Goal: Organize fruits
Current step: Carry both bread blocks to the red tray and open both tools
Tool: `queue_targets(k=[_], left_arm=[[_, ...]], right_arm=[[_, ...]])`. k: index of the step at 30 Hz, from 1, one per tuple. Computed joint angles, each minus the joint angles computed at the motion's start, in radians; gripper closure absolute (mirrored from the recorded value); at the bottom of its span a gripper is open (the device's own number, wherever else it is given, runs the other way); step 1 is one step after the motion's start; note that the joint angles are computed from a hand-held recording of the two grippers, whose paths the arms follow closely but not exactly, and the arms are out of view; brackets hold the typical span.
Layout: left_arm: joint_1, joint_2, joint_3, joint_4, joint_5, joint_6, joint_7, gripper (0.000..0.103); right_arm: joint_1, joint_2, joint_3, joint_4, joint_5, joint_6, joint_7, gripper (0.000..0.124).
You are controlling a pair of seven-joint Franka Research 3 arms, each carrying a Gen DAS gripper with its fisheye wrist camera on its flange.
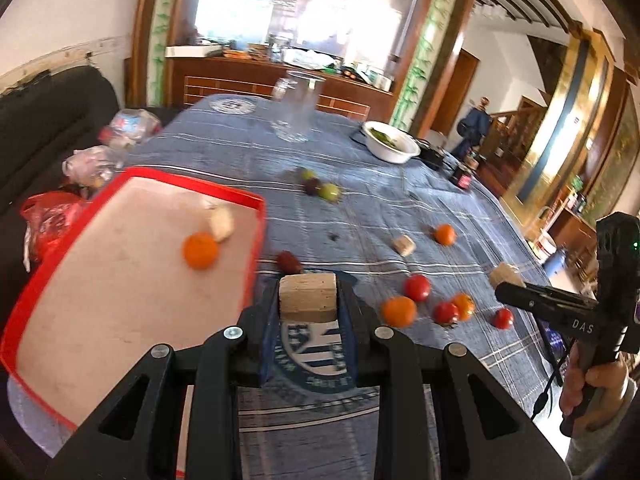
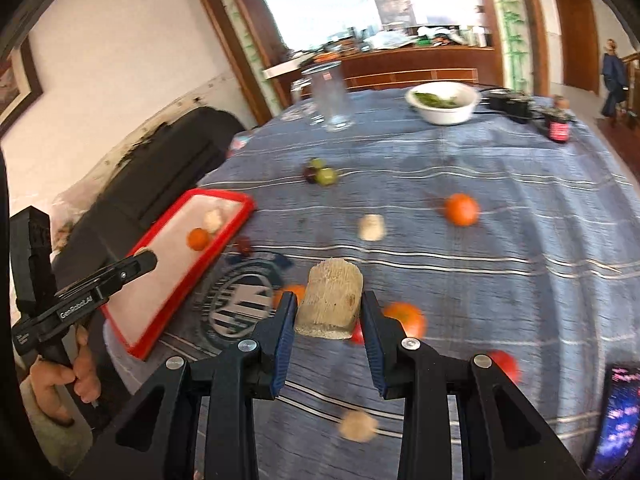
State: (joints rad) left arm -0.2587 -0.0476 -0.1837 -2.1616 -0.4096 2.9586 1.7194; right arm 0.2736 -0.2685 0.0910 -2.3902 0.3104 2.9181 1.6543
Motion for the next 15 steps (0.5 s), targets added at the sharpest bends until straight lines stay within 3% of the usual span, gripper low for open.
queue_targets(k=[6,15], left_arm=[[0.020,-0.017,0.022,-0.036,0.040,0.010,-0.058,0.078],[0.066,-0.006,0.042,-0.031,0.117,-0.005,-0.118,0.078]], right_arm=[[0.084,0.111,-0.028,0.132,0.118,-0.045,-0.133,0.091],[0.096,0.261,0.008,0.331,0.195,-0.136,-0.243,0.091]])
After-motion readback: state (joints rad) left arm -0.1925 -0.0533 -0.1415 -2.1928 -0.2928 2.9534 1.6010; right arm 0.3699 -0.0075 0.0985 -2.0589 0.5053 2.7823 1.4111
